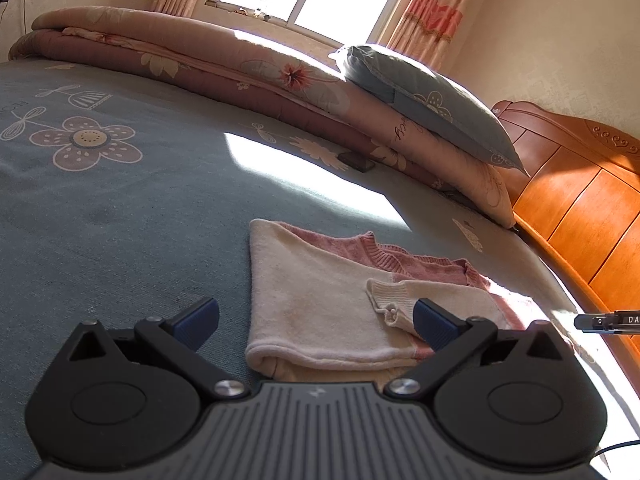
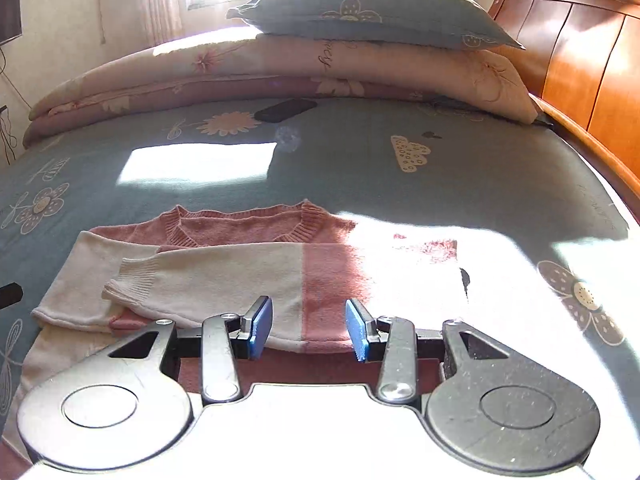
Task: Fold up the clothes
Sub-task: 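Move the open right gripper over the pink sweater body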
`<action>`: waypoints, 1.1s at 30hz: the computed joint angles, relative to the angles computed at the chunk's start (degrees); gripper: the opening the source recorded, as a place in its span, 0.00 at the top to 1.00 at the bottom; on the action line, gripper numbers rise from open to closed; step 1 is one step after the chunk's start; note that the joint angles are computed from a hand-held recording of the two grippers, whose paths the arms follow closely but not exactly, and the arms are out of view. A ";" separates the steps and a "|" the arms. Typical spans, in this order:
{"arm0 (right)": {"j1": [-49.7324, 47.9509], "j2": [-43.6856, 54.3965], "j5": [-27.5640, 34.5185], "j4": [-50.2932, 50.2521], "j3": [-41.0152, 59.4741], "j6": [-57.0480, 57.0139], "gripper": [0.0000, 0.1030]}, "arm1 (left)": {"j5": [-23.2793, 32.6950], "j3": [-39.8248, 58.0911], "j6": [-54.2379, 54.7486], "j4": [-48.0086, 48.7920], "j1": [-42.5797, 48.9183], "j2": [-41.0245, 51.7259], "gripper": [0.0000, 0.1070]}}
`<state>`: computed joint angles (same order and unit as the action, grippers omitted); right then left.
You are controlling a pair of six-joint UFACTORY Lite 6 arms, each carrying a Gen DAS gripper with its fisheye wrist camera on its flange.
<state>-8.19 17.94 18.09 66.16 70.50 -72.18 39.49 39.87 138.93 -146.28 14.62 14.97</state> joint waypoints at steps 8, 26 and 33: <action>-4.85 12.53 3.54 14.19 8.66 -9.93 0.78 | -1.62 0.89 5.84 -3.28 -3.42 2.29 0.04; -11.11 6.30 -2.20 27.94 -2.67 -33.94 0.77 | -2.23 0.44 7.64 -3.62 -4.31 2.16 0.04; -10.69 11.60 0.78 46.02 -3.33 -51.26 0.69 | -3.02 1.32 7.24 -3.21 -4.59 3.24 0.04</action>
<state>-18.88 29.53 18.87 112.19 67.18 -123.45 36.47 41.19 146.17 -149.49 10.03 18.21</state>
